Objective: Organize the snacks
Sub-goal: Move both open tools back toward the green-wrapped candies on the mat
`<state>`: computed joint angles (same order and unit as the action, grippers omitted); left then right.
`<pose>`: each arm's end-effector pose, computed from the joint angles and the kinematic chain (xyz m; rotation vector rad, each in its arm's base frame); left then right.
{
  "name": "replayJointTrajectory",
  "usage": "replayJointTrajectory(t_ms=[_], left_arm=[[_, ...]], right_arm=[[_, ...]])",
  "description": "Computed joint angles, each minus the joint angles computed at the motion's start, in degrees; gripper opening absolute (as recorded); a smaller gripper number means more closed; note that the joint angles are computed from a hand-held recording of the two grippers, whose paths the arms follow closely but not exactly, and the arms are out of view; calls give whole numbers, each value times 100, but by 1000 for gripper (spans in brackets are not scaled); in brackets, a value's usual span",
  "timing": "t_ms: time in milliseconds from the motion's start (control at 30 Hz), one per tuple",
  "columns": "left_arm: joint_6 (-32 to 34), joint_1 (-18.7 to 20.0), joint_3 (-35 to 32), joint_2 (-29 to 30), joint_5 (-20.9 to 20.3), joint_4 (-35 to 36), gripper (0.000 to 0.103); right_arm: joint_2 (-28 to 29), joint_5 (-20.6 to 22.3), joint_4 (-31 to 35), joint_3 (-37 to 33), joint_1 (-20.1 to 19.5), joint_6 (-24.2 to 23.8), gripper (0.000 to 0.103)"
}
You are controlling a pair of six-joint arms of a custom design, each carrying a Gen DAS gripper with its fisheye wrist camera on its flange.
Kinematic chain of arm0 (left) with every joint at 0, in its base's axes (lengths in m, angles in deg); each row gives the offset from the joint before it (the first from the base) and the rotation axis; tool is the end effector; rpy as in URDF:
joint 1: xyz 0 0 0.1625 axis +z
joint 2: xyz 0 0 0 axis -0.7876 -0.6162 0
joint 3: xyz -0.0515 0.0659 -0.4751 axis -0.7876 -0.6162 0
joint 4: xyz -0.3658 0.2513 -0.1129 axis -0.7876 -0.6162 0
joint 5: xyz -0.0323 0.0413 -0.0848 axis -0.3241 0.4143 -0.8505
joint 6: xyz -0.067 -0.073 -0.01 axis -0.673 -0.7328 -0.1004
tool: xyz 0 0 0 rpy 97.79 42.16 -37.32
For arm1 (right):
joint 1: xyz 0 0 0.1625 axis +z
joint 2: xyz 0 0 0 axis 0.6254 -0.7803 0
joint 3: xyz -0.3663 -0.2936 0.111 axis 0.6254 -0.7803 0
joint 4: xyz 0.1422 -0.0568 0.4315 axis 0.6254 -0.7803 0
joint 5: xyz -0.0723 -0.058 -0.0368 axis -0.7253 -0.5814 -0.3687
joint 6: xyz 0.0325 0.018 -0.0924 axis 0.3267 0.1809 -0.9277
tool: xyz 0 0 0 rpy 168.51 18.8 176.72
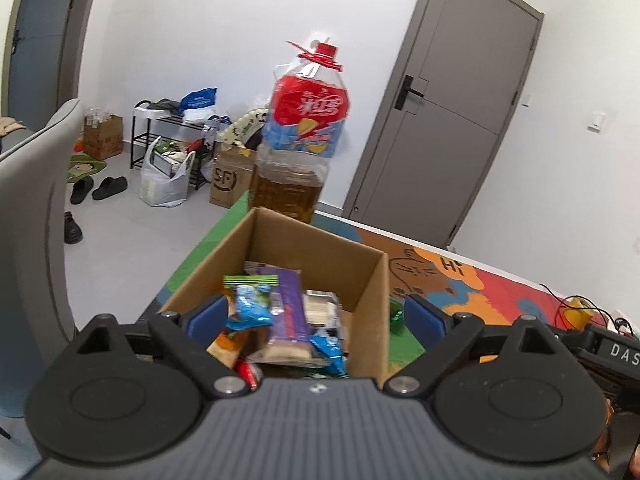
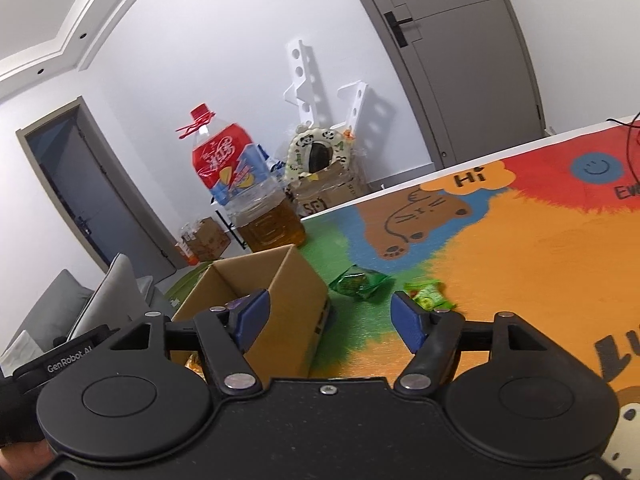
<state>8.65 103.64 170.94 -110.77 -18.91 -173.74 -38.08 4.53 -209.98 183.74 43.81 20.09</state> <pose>-0.2152 -0.6263 0.0394 0.0394 2.1529 -1.4277 0.0489 -0.7598 0.2208 0.6401 -2.7473 1.1072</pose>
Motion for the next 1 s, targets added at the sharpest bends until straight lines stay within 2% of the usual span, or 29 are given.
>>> replayJointTrajectory(t_ms=[433,800,1000], left_arm=[[222,-61,-515,227,-184,695,90],[341,-45,-1087,502,-239,1258,71],[347,12,-1417,686,-211,1526,65]], right_arm=[[-47,-56,93,-150,-159,36,67],[71,-20,364,-425,-272,38,63],[168,-6,544,-609,-317,89,57]])
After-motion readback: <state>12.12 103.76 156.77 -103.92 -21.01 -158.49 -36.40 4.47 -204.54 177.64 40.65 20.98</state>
